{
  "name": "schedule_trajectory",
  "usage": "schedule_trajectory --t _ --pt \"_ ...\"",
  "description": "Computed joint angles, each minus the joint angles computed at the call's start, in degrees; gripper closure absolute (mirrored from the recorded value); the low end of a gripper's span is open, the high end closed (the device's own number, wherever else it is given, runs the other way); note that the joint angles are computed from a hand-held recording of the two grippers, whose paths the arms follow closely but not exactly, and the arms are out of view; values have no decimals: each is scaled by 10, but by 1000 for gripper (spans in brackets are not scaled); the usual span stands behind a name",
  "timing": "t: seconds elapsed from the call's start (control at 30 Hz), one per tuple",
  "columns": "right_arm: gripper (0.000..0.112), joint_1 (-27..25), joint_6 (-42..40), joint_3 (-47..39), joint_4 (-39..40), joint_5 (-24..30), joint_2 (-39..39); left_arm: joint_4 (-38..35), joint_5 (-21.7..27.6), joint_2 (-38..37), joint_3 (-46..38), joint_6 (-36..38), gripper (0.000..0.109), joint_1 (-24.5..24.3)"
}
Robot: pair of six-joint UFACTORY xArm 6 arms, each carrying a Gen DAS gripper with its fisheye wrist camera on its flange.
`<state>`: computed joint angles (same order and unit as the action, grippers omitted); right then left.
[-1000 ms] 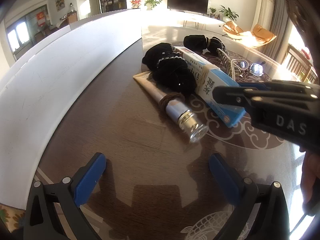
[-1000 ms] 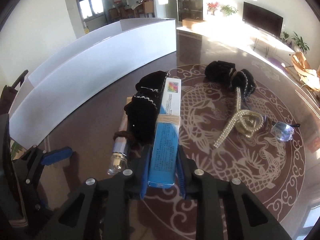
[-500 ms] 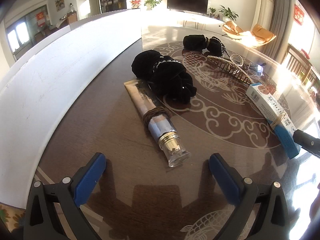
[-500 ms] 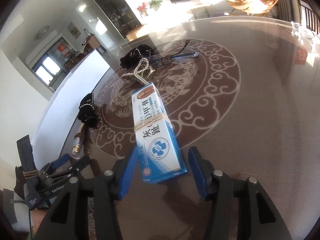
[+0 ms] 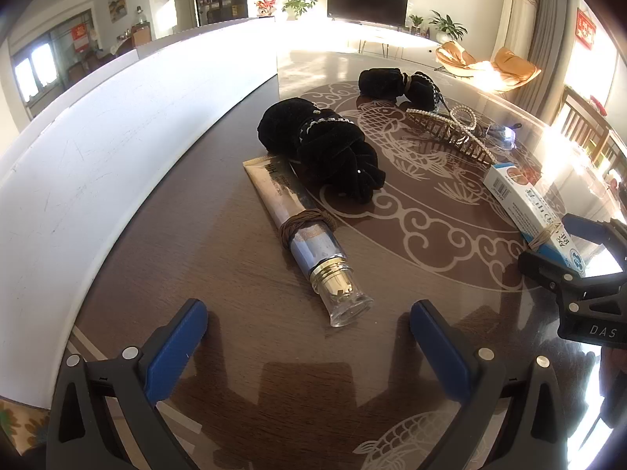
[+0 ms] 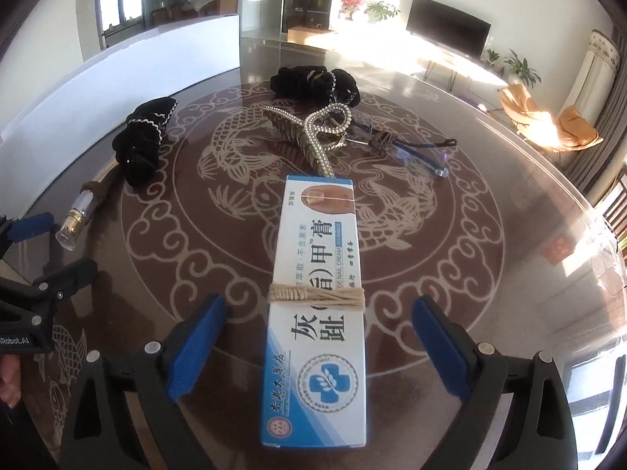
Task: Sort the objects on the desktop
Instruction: 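Hold the ointment box with the right tool above the table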
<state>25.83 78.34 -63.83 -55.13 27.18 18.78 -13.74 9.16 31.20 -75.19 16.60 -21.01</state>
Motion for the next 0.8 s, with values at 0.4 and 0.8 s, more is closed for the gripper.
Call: schedule_trajectory --t 0.4,0.8 --pt "9 -17 63 12 -21 -34 3 1 1 0 -1 0 6 1" --pt "9 -17 62 12 -20 -34 3 2 1 0 -2 -1 6 1"
